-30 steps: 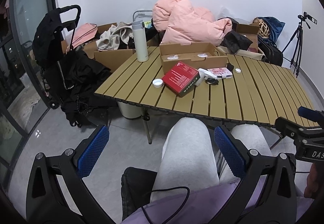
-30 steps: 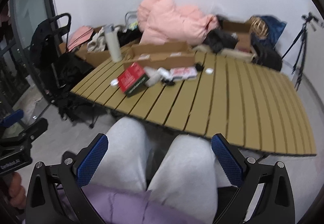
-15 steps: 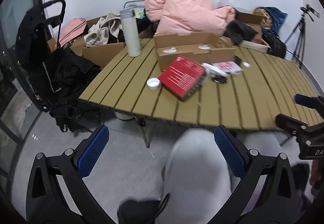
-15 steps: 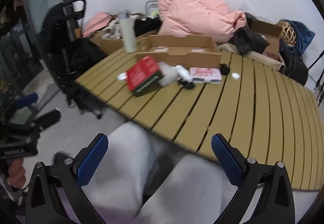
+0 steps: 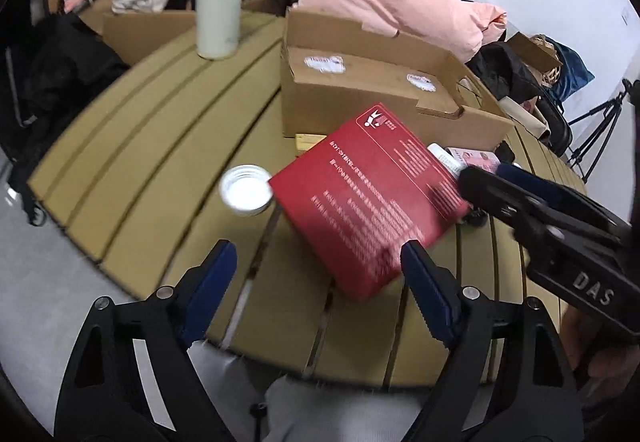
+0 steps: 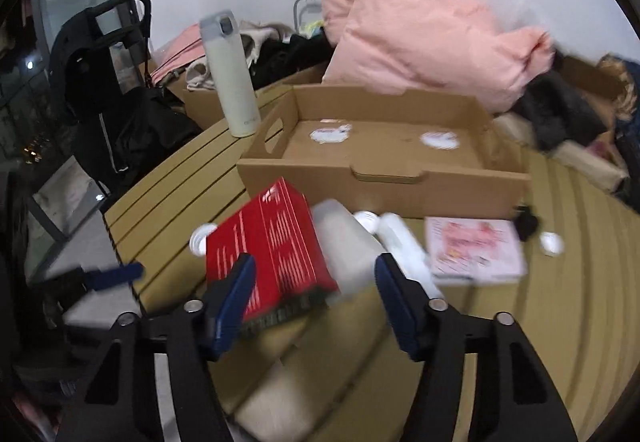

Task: Organize objects
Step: 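Reach the right tool to the red box and close on it, then lift the red box into the cardboard tray and open the right tool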

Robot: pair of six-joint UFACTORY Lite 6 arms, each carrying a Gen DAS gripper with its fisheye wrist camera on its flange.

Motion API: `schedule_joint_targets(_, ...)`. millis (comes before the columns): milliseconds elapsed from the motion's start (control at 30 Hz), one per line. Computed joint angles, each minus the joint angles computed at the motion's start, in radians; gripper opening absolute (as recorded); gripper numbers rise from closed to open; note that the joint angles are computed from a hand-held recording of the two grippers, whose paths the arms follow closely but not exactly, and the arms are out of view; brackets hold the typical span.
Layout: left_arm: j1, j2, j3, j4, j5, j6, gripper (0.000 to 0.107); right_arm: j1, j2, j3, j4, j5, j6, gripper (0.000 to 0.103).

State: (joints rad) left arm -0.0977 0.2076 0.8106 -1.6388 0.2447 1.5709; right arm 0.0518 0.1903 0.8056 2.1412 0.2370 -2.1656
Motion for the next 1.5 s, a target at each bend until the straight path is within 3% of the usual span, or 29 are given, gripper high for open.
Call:
schedule_joint_targets(67, 0.002, 0.066, 0.031, -0.089, 0.011, 0.082, 0.078, 0.002, 0.104, 0.088, -0.136, 0.017, 0.139, 0.063)
schedule_joint_targets(133, 0.036, 0.112, 0.051, -0.085, 0.093, 0.069, 0.073, 0.002, 0.2, 0.163, -0.288, 0.029, 0.287, 0.057)
schedule_joint_targets(167, 0.048, 0.124, 0.058, -0.084, 0.125, 0.059, 0.073, -0.002, 0.225, 0.178, -0.305, 0.045, 0.3, 0.048)
schedule_joint_targets(200, 0.053, 0.125, 0.06, -0.066, 0.138, 0.033, 0.071, -0.012, 0.23, 0.172, -0.281, 0.076, 0.275, 0.048)
schedule_joint_targets(333, 0.055, 0.014, 0.008, 0.06, 0.207, -0.069, 0.029, -0.063, 0.154, 0.09, -0.341, 0.163, 0.343, 0.035)
schedule_joint_targets(433, -0.04, -0.163, -0.122, 0.036, 0.162, -0.023, 0.012, -0.116, -0.009, -0.066, -0.375, 0.225, 0.356, 0.03)
schedule_joint_targets(567, -0.176, -0.243, -0.229, -0.093, 0.035, 0.082, 0.017, -0.183, -0.207, -0.292, -0.282, 0.182, 0.229, 0.027)
schedule_joint_targets(600, -0.188, -0.26, -0.263, -0.171, 0.029, 0.151, 0.019, -0.2, -0.22, -0.336, -0.248, 0.16, 0.192, 0.015)
schedule_joint_targets(700, -0.259, -0.35, -0.345, -0.3, -0.1, 0.213, 0.053, -0.27, -0.229, -0.398, -0.294, 0.174, 0.222, 0.012)
schedule_joint_targets(833, -0.236, -0.371, -0.393, -0.415, -0.1, 0.318, 0.065, -0.363, -0.284, -0.454, -0.31, 0.243, 0.215, 0.013)
schedule_joint_targets(933, -0.222, -0.31, -0.362, -0.327, -0.079, 0.234, 0.065, -0.397, -0.265, -0.429, -0.372, 0.317, 0.248, 0.017)
schedule_joint_targets(1067, -0.23, -0.257, -0.322, -0.333, -0.062, 0.245, 0.066, -0.387, -0.154, -0.362, -0.361, 0.353, 0.206, 0.036)
schedule_joint_targets(1133, -0.233, -0.214, -0.296, -0.371, -0.057, 0.282, 0.066, -0.386, -0.091, -0.324, -0.355, 0.371, 0.183, 0.046)
schedule_joint_targets(1200, -0.218, -0.182, -0.27, -0.335, -0.031, 0.257, 0.067, -0.371, -0.034, -0.279, -0.33, 0.352, 0.159, 0.065)
schedule_joint_targets(1433, -0.185, -0.114, -0.219, -0.373, -0.005, 0.293, 0.071, -0.333, 0.092, -0.179, -0.275, 0.286, 0.176, 0.067)
schedule_joint_targets(1500, -0.187, -0.11, -0.224, -0.423, 0.002, 0.333, 0.07, -0.338, 0.1, -0.186, -0.273, 0.31, 0.158, 0.061)
